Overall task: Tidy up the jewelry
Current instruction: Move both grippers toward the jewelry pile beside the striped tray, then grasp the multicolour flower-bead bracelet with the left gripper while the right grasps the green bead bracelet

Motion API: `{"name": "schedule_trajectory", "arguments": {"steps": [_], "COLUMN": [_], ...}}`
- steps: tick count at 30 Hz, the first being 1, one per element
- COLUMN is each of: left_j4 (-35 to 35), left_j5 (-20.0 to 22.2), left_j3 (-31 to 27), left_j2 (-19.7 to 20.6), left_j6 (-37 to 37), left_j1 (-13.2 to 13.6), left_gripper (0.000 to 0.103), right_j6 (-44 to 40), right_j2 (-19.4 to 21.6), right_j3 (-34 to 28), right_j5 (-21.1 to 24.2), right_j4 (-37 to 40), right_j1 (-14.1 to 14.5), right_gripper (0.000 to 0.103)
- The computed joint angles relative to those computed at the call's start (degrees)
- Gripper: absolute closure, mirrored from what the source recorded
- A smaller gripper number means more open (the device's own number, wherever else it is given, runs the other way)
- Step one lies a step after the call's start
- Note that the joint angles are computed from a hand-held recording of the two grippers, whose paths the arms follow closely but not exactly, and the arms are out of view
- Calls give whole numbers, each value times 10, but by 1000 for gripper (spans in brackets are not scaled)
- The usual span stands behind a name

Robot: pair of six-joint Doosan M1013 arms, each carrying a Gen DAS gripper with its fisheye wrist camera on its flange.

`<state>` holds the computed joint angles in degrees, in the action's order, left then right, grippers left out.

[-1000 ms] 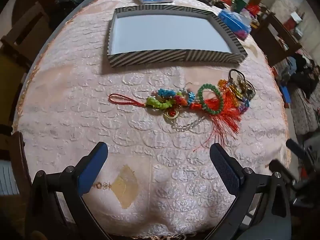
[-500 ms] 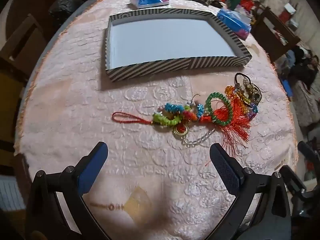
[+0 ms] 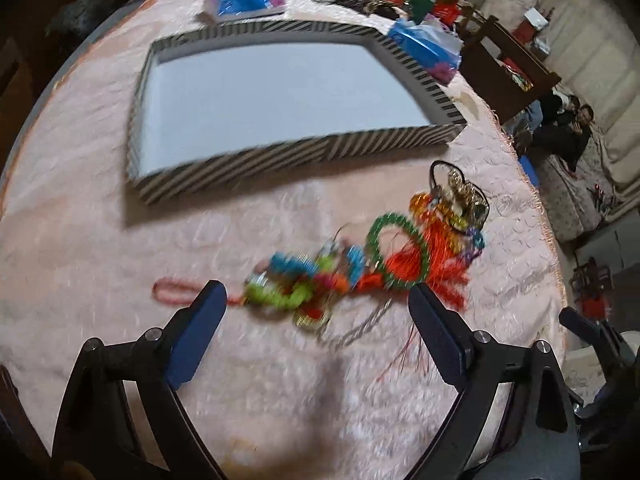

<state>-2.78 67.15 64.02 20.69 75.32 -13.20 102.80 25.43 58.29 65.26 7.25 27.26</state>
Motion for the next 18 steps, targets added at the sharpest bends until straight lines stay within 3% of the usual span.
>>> {"name": "schedule_trajectory", "arguments": {"steps": [3,4,5,8,14,18], "left_j4": [25,37,45,21,14,24], "left_j5": [38,53,73,61,3,-2], "left_j3": [-28,-34,-40,-28,8,30], "left_j2": [24,31,38,33,-4,-18], "left_j6": [-14,-19,-24,-49,-66,-71], "left_j1": [-8,-11,-12,-4,-3,-8], "left_gripper": [13,27,53,88,88,89], "right_j6": [-12,-28,-35,-51,-78,-94], "right_j2": [9,7,7,9,7,10], "right_j3": [-11,-8,-7,-4,7,13], "right_j5": [12,7,5,10,-12,-10], "right_j4": [27,36,37,60,87,108], "right_j1": [-11,-14,-15,-25,-41,-43], "right_gripper": [0,0,0,0,0,0]}}
